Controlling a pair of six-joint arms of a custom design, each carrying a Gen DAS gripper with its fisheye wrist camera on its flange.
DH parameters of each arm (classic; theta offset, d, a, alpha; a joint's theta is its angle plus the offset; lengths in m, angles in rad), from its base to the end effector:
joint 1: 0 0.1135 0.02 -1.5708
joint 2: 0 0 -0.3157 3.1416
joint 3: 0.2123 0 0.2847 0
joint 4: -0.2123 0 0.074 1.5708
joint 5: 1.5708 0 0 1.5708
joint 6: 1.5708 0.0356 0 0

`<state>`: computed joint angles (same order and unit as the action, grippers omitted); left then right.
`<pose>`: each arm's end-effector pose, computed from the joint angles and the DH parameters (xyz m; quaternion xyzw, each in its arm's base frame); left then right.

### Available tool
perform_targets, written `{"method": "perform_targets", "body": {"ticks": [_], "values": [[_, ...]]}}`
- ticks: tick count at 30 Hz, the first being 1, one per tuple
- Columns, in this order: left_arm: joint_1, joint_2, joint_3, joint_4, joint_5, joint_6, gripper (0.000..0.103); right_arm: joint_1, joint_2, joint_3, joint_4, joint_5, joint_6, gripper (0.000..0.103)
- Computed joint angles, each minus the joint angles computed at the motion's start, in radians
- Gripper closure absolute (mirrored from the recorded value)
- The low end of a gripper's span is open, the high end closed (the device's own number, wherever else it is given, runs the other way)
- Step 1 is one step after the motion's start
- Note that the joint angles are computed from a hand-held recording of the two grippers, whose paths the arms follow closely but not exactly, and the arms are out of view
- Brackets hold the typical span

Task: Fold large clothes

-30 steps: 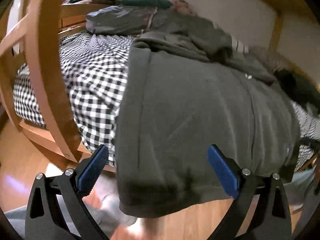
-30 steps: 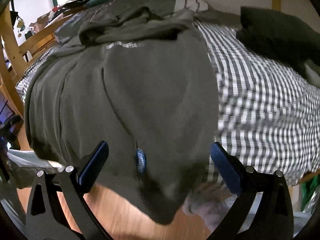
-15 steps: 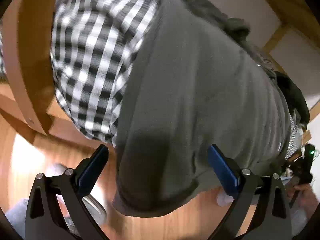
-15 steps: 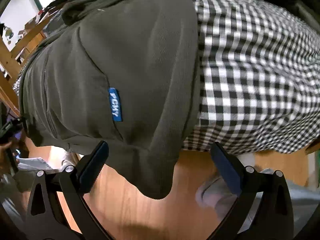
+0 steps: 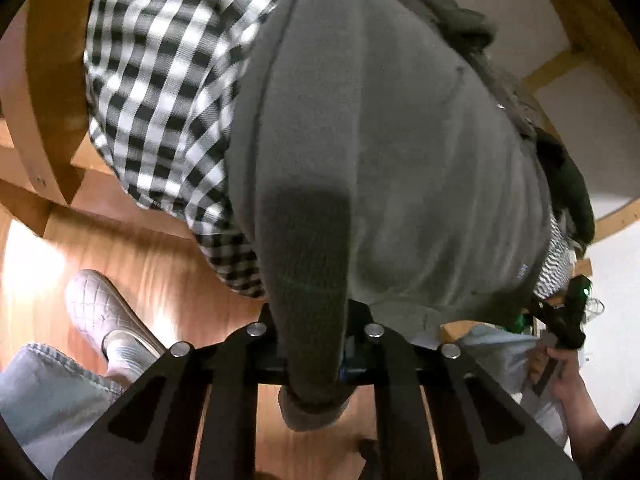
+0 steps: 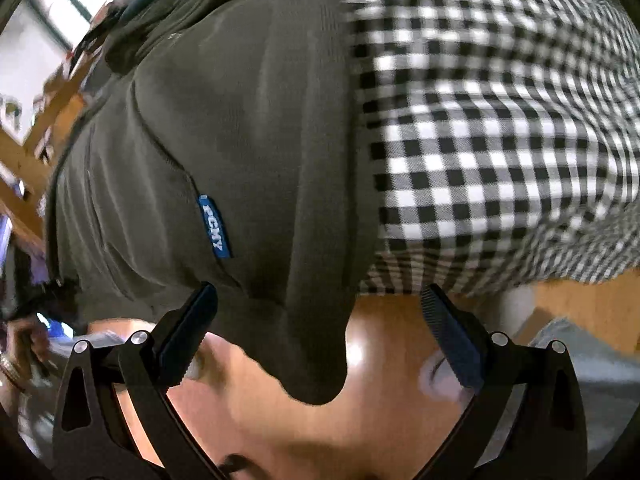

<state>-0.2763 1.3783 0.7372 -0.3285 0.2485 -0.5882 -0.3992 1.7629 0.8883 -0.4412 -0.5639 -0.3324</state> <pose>0.2669 -0.0848 0.2155 -0.1110 0.9420 -0.2306 0.2172 0.3124 -0.1111 0.1476 -0.0035 0.9534 0.2140 0.2128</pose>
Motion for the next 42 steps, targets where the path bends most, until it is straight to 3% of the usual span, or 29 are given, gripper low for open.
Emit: {"method": "perform_targets", "body": {"ticks": [9,11,15,18,21,27,31,34,39,42], "values": [[0.088,-0.131,0.081,-0.182,0.117,0.080,0.092,-0.026,0.109,0.111,-0.194,-0.121,-0.158,0.003],[0.080,-0.136,0.109,-0.217,0.121,0.091,0.092,0.004,0.140,0.125,-0.239,-0.130,-0.204,0.017],[0.077,-0.146,0.129,-0.238,0.126,0.096,0.092,0.042,0.205,0.165,-0.308,-0.136,-0.246,0.075],[0.068,-0.141,0.159,-0.271,0.110,0.107,0.092,0.010,0.262,0.237,-0.461,-0.274,-0.325,0.090],[0.065,-0.144,0.174,-0.280,0.101,0.117,0.092,-0.036,0.306,0.317,-0.707,-0.438,-0.499,0.092],[0.025,-0.125,0.278,-0.306,0.063,0.152,0.092,-0.070,0.317,0.417,-0.945,-0.587,-0.637,0.093],[0.005,-0.082,0.370,-0.306,0.034,0.166,0.092,-0.056,0.294,0.458,-0.964,-0.687,-0.599,0.093],[0.016,-0.038,0.448,-0.295,0.029,0.179,0.092,-0.047,0.326,0.599,-1.062,-0.744,-0.609,0.093],[0.049,0.080,0.602,-0.298,-0.003,0.227,0.092,-0.022,0.358,0.788,-1.054,-0.790,-0.486,0.093],[0.062,0.155,0.701,-0.308,-0.041,0.256,0.092,-0.006,0.390,0.902,-0.965,-0.811,-0.318,0.093]]}}
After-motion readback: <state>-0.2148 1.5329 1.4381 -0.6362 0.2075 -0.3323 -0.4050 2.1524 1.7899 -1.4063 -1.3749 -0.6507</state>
